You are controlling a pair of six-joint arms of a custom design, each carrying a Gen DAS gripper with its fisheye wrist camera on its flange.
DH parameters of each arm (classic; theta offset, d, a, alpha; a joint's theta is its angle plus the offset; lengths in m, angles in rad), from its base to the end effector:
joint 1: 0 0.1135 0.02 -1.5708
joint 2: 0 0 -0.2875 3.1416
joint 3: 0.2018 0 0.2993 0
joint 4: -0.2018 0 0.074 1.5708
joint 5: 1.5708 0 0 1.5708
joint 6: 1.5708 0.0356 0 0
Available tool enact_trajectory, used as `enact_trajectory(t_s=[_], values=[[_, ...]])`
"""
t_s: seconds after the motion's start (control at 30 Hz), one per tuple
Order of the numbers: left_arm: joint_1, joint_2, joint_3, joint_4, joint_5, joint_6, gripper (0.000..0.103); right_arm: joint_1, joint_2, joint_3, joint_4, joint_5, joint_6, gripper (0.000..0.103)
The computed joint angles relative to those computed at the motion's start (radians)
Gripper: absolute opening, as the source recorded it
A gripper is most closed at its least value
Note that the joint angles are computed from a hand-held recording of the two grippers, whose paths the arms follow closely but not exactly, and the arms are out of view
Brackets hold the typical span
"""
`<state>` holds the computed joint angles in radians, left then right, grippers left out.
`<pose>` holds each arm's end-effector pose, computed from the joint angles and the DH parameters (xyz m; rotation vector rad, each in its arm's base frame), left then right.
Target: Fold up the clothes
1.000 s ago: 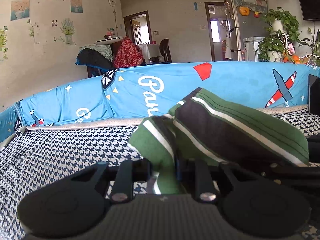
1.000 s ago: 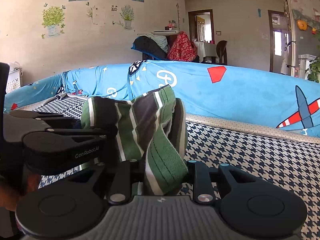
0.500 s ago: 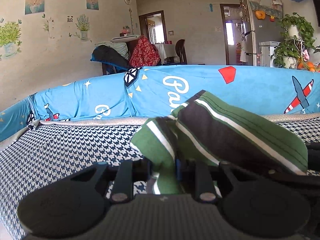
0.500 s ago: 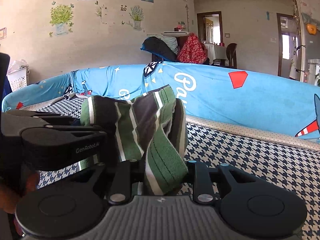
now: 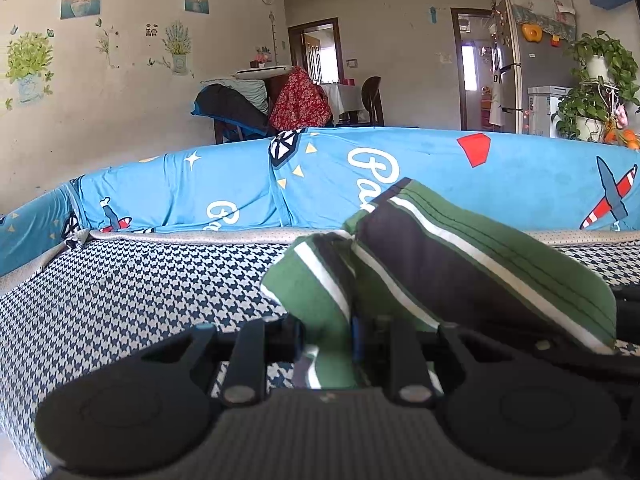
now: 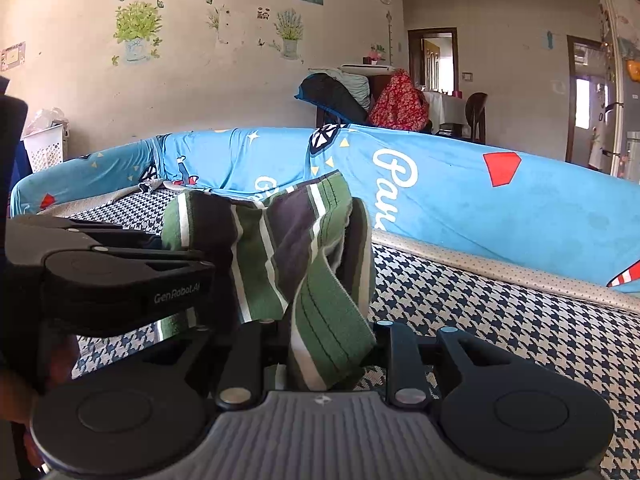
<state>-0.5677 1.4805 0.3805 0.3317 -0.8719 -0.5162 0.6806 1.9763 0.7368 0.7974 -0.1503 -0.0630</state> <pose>0.2256 -0.1116 0.0984 -0.3462 2.0243 0.3631 0.2953 0.2459 0.0732 -0.8348 1.8722 0.5408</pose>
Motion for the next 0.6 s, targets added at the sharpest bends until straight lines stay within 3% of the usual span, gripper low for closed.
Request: enact_trajectory(t_s=[0.6], values=[[0.022,-0.091,-0.076,-0.013,0.016,-0.017,0.02,0.085,-0.005,-0.027,0.041,0.096,0.014,0.024]])
